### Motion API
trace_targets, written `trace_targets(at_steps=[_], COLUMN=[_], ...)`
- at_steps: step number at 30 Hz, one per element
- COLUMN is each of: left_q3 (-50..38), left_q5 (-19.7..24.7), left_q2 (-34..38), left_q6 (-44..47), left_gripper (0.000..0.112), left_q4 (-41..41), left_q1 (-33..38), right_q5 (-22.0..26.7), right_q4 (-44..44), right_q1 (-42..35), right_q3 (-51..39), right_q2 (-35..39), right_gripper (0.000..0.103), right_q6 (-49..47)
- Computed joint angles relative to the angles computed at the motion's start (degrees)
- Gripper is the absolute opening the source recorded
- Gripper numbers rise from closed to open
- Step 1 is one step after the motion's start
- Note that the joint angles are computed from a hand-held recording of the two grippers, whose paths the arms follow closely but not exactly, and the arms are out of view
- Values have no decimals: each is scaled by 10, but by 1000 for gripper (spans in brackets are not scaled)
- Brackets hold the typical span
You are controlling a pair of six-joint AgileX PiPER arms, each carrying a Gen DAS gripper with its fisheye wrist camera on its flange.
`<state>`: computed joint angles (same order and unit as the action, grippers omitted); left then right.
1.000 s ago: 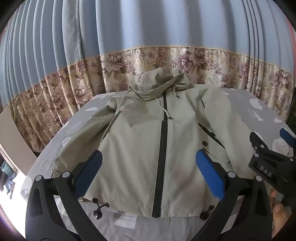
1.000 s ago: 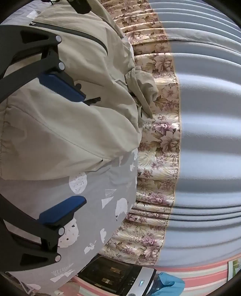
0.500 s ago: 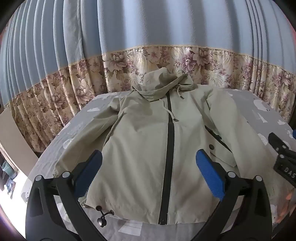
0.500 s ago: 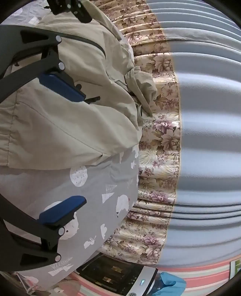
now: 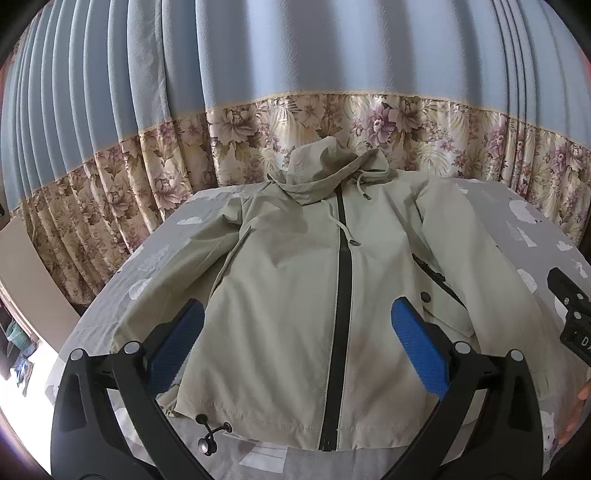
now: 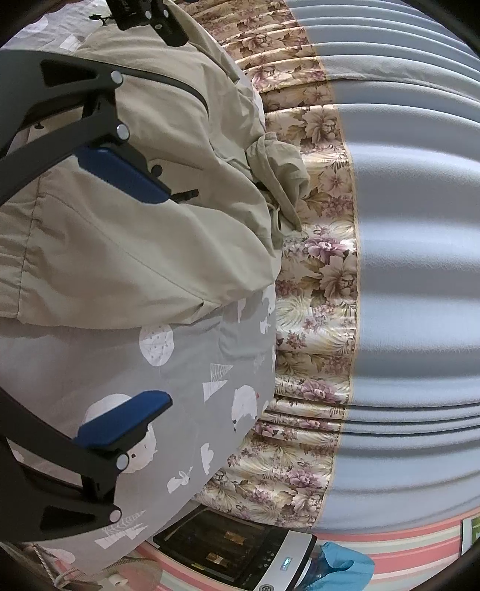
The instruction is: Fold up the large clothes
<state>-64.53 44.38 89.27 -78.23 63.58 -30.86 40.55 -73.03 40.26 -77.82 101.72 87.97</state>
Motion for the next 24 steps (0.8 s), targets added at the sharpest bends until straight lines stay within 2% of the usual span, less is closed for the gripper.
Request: trace_targets(at_steps=[5, 13, 19, 24], left_q3=[-9, -17, -13, -20], left_q5=[9, 13, 11, 32], left_q2=[1, -2, -7, 0], left_q6=[9, 17, 19, 21], left_gripper=[100, 100, 100, 100], left_q4=[-14, -21, -20, -12], left_q1=[1, 9, 20, 17], right_q5=[-6, -3, 12, -26], right_q4=[-11, 5, -8, 9], right_q1=[-2, -6, 3, -11], right_q3=[10, 0, -6, 6], right_q2=[-5, -6, -11, -24], right_gripper=[101, 101, 101, 101], right_q6=[16, -13, -19, -2])
